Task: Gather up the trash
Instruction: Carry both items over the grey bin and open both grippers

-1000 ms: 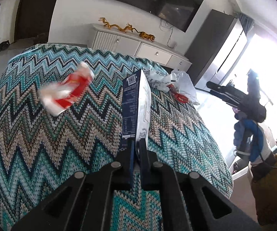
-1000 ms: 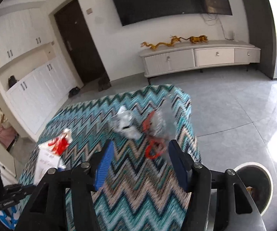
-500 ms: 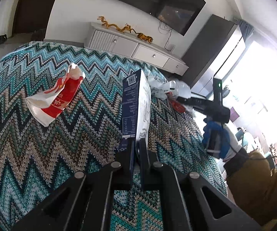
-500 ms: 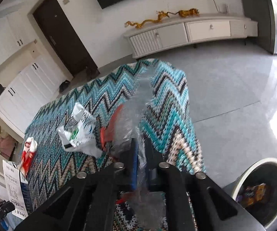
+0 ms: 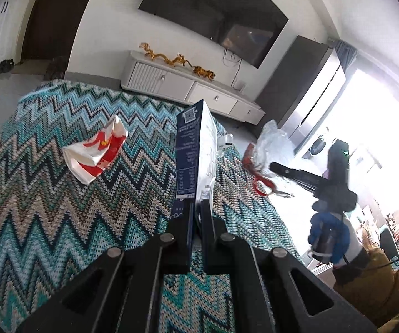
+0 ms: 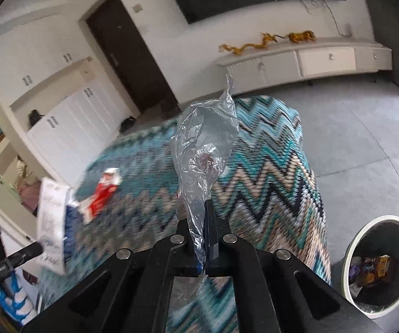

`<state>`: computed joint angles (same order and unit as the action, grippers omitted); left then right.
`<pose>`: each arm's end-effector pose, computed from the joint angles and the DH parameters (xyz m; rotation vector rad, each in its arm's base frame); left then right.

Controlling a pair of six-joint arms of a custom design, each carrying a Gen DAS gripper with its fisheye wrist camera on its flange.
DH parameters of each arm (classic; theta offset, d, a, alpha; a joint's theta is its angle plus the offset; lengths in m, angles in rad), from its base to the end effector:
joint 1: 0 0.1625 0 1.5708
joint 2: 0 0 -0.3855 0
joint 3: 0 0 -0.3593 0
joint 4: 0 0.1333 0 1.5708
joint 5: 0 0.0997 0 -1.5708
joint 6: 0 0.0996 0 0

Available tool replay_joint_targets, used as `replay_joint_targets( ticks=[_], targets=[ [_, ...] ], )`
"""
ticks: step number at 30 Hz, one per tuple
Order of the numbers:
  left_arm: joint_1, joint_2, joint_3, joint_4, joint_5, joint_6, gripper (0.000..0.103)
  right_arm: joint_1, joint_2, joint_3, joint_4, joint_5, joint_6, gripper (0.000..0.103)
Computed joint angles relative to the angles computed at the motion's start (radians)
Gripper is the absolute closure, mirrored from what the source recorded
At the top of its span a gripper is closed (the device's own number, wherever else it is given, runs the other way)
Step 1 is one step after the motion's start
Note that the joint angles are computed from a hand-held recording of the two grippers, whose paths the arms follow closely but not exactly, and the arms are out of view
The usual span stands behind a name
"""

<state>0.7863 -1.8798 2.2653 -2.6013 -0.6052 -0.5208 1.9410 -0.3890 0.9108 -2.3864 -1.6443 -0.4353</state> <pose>-0.0804 -0.3852 0.4093 -0.1001 2.4087 -1.3863 0.4041 -0.6931 0.0634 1.1713 -2.7912 0.4440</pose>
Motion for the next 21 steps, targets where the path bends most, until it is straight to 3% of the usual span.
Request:
replay_joint_targets(
  ticks=[6, 11, 16, 21],
  targets=[
    [-0.104, -0.017, -0.017, 0.089, 0.082, -0.045, 0.099, 0.009, -0.144, 0.166, -0.110, 0.074, -0.009, 0.102],
    [-0.158, 0.031, -0.056, 0.081, 0.114, -0.018, 0.099, 0.000, -0.256, 0.272, -0.197, 0.107, -0.021, 0.102],
    [-0.162, 0.151, -0.129, -0.019, 0.078, 0.087, 0.099, -0.032, -0.358, 0.368, -0.279, 0.089, -0.029, 0.102],
    [-0.099, 0.349, -0.263, -0.141, -0.046, 0.220, 0.099, -0.094, -0.423, 0.424, -0.330, 0.059, -0.007, 0.102]
  ],
)
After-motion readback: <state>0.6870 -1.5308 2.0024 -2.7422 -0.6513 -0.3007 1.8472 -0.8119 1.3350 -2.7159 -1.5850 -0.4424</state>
